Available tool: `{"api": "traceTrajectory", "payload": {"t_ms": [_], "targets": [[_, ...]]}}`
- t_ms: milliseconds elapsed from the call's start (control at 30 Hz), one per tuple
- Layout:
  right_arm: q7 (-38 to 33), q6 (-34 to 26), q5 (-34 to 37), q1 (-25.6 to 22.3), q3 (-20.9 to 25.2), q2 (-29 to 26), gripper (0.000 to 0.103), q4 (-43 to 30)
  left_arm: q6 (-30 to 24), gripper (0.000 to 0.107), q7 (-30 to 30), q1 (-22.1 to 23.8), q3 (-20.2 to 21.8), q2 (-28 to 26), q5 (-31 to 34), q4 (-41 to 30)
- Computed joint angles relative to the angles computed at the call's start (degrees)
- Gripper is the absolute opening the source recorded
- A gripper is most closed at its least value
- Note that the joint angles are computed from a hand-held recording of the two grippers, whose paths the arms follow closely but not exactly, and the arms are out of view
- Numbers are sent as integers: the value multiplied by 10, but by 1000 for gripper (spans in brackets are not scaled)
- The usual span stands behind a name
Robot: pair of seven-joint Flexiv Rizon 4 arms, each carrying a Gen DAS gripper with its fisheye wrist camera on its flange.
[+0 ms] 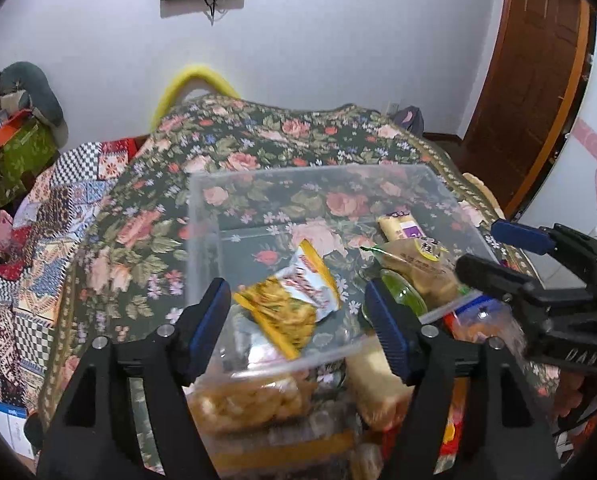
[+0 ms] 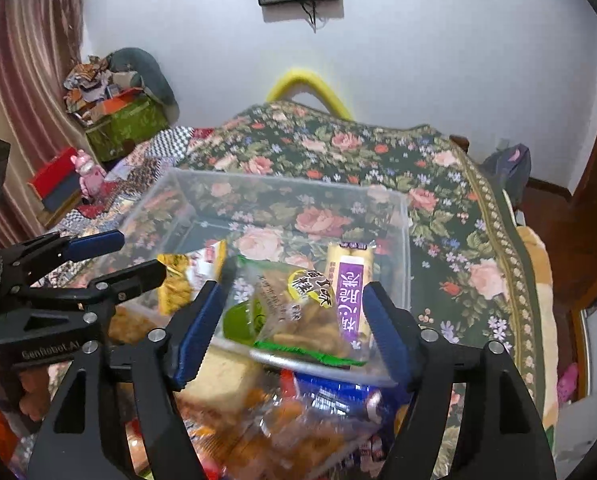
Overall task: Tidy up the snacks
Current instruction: 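Grasp the gold biscuit pack with the left gripper while the right grasps the clear cake bag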
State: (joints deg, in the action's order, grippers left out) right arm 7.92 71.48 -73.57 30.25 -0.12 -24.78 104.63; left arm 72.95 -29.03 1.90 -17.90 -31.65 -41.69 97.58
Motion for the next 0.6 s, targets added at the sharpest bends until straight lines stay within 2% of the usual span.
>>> {"api": "traceTrajectory", "payload": {"t_ms": [100, 300, 467, 600], "targets": [[43, 14, -41, -2, -3, 18, 71, 18, 1, 78, 37, 20, -13, 21, -19, 27], [99, 5, -91, -20, 21, 43, 75, 53, -9, 80, 83, 24, 13, 49, -32, 81], [105, -5, -80, -27, 44, 49, 75, 81, -29, 81, 101, 21, 36, 52, -26, 105], [98, 2, -59, -27, 50, 49, 75, 96, -53, 81, 84, 14, 58, 35, 3, 94]]}}
